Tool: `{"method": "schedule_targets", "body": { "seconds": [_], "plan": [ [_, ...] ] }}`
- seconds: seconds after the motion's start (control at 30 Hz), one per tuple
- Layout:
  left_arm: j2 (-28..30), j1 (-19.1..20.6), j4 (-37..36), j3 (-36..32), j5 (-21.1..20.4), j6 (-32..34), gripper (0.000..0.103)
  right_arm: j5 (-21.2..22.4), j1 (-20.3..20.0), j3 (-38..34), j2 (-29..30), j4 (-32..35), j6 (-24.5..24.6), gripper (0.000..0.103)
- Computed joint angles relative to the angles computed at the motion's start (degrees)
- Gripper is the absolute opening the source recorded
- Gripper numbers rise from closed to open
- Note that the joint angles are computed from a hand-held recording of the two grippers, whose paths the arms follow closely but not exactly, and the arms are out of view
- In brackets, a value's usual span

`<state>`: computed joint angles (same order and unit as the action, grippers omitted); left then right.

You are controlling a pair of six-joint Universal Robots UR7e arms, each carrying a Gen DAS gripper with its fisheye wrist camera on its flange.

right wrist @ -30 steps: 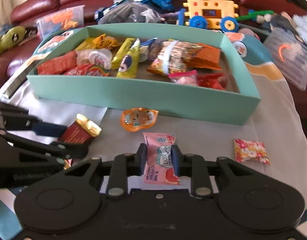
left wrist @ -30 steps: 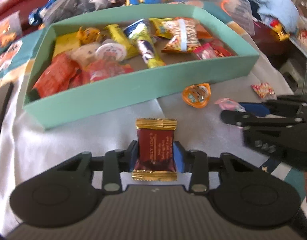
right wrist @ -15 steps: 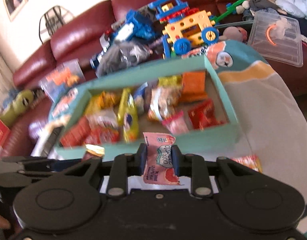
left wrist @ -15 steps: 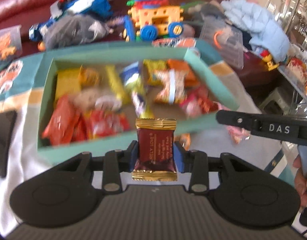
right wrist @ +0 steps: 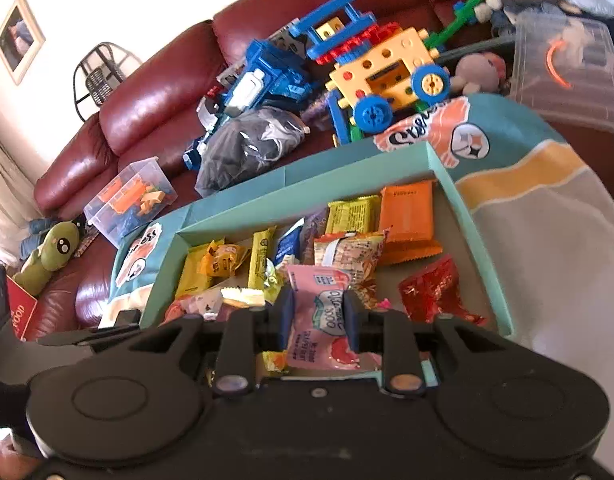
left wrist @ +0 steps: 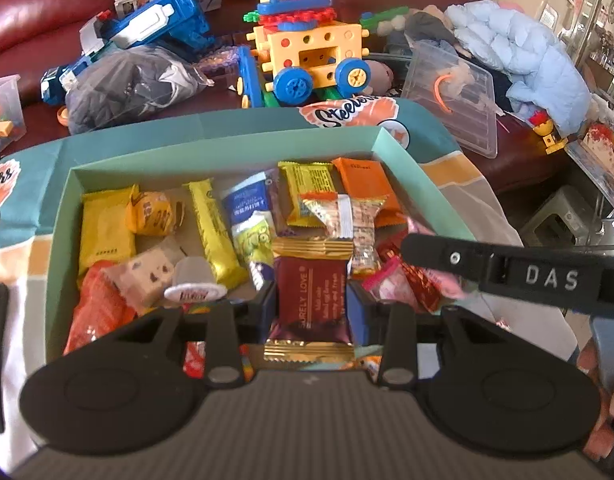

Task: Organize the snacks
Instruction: 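Carry the brown chocolate and pink packet into the teal box and open both tools, then move both tools toward the orange round candy and floral wrapper candy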

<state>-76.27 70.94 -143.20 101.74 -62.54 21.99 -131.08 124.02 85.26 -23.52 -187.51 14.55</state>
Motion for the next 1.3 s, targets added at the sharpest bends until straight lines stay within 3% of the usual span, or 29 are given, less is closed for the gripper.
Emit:
{"method": "schedule_targets", "body": {
  "seconds": [0.1,0.17,0.2,0.23,0.27,0.3,0.47,0.63,0.7,1.03,1.3],
  "plan": [
    [0.8,0.1,-0.9,-0.4,0.2,0.7,0.041,0.8,-0.5,-0.6,0.4,0.1,0.5,0.031],
    [1.0,-0.2,-2.6,0.1,1.2,1.4,0.067,1.1,-0.5,-0.4,0.3,-0.5,0.7,0.036],
    [1.0,-0.3,-3.5,0.4,1.8,1.6,0.091,0.8,-0.4,-0.4,0.3,-0.9,0.7,0.051],
    [1.0,-0.5,-5.2,1.0,2.6,1.9,0.103,-0.1,-0.2,-0.6,0.6,-1.6,0.5,0.060],
    [1.0,-0.6,-6.9,1.6,3.3,2.2,0.103,-1.3,0.0,-0.7,0.9,-2.3,0.0,0.073],
    [1.0,-0.6,-6.8,1.5,3.6,2.2,0.103,-2.1,0.2,-0.8,1.0,-2.8,-0.4,0.076],
    [0.6,-0.5,-4.6,1.2,4.3,0.9,0.103,-3.7,0.7,0.0,0.7,-3.5,0.4,0.089],
    [-1.4,-0.9,-4.8,2.8,4.5,0.8,0.103,-5.5,1.6,1.1,0.2,-4.0,0.6,0.092],
    [-2.3,-0.9,-4.8,3.3,4.7,0.2,0.103,-6.8,2.0,1.6,0.1,-5.1,0.7,0.101],
    [-6.5,-0.5,-1.9,5.7,4.5,-3.7,0.103,-10.4,3.6,6.6,-2.1,-7.0,3.6,0.103],
    [-8.6,-0.9,0.7,10.0,4.8,-4.4,0.103,-14.5,3.8,13.6,-4.9,-5.4,10.8,0.103]
  ]
}}
